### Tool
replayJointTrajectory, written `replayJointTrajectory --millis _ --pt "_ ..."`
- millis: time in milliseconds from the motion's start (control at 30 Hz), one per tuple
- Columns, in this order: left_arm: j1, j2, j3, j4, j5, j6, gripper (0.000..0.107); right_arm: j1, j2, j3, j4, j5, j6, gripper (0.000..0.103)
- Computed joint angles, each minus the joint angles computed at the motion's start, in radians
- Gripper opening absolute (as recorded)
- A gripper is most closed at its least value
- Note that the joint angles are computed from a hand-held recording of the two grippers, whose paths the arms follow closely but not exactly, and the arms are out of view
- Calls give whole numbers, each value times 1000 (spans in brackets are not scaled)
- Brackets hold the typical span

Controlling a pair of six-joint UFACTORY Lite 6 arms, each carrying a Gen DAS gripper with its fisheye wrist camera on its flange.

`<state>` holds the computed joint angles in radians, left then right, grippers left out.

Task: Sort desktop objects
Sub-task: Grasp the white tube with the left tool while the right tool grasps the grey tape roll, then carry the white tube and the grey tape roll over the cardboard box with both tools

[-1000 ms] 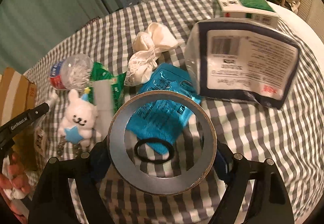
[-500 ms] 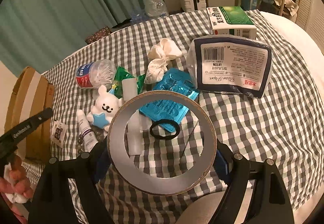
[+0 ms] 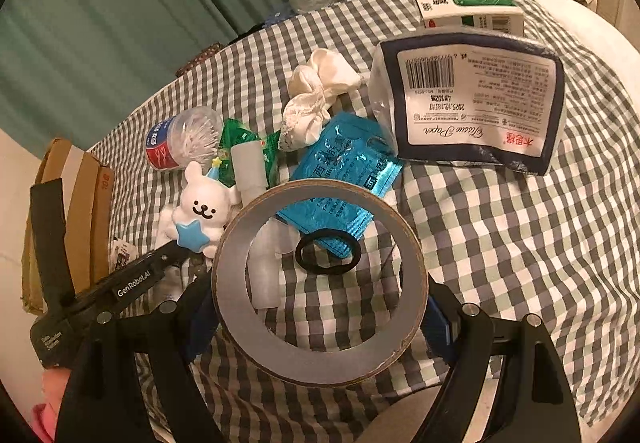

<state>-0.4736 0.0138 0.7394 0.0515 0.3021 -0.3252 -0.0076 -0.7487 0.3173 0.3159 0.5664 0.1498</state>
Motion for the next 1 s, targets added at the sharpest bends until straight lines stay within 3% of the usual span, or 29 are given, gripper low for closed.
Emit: replayJointTrajectory --millis 167,367,533,700,833,1000 --pt "11 -159 -44 -17 58 36 14 49 -48 -2 -86 4 100 83" --pt "33 -363 -60 72 177 13 14 222 -175 59 -348 132 424 83" --pt "48 -518 -43 71 281 61 14 537 -236 164 -632 306 821 83" --pt "61 -629 1 24 382 117 15 1004 -194 312 -913 573 1234 83" --pt "114 -674 48 -72 453 227 15 1291 -109 420 -1039 757 1433 83" --pt "231 -717 113 -206 523 390 15 1484 9 546 -1117 894 1543 83"
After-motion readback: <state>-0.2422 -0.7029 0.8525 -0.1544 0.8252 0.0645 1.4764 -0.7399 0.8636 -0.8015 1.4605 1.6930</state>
